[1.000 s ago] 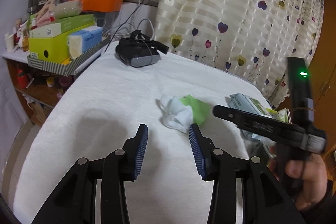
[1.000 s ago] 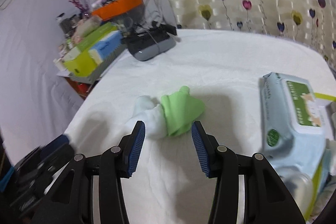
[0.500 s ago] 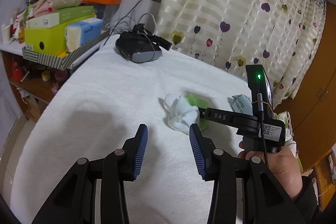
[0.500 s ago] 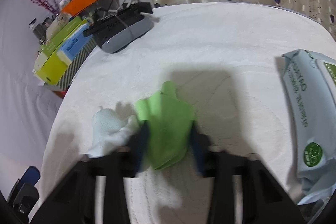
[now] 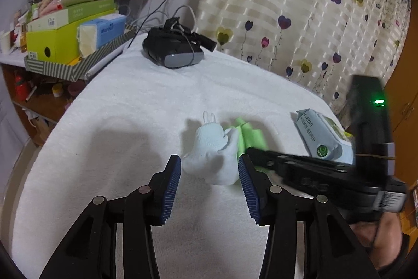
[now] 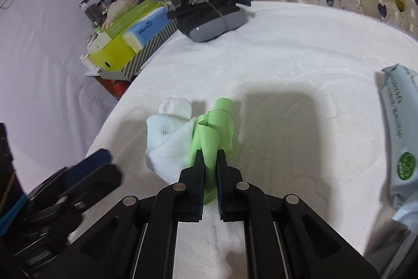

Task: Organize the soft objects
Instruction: 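Grasp the white cloth with the left gripper while the right lifts the green cloth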

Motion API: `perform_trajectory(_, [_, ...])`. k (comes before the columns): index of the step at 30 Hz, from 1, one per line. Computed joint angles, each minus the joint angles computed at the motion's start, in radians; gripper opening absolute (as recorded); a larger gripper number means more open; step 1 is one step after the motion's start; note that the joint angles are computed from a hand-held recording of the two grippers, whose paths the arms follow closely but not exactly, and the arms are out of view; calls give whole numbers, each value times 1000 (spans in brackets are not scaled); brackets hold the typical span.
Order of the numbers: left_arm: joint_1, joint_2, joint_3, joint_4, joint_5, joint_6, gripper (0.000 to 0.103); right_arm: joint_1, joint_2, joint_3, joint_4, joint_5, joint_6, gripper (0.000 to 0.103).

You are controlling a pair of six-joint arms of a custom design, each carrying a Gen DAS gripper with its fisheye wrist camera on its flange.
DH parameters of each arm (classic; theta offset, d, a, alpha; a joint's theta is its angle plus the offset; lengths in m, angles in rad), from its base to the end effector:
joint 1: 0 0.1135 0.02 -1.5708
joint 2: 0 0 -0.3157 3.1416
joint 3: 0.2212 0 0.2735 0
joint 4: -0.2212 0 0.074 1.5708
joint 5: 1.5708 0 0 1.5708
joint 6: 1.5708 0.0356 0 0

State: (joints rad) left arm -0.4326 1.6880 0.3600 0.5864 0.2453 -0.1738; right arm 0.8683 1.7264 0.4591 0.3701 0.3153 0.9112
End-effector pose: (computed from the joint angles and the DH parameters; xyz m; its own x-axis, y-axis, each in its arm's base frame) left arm 0.2318 -0.1166 0.1091 -0.7024 0.1396 -0.6979 0.4547 0.8425 -0.2891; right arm 0.1850 0.2014 0.1044 -0.7841 0.2366 -0.5738 0.0310 0.9383 0.3444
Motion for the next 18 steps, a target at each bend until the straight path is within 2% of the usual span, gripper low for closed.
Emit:
perform_trajectory(5, [-35, 57, 54, -25, -28, 10, 45, 34, -107, -36, -45, 90, 36, 8])
perform_trajectory(18, [-154, 177, 209, -113, -127, 37, 45, 69, -312, -118, -119, 185, 78, 8])
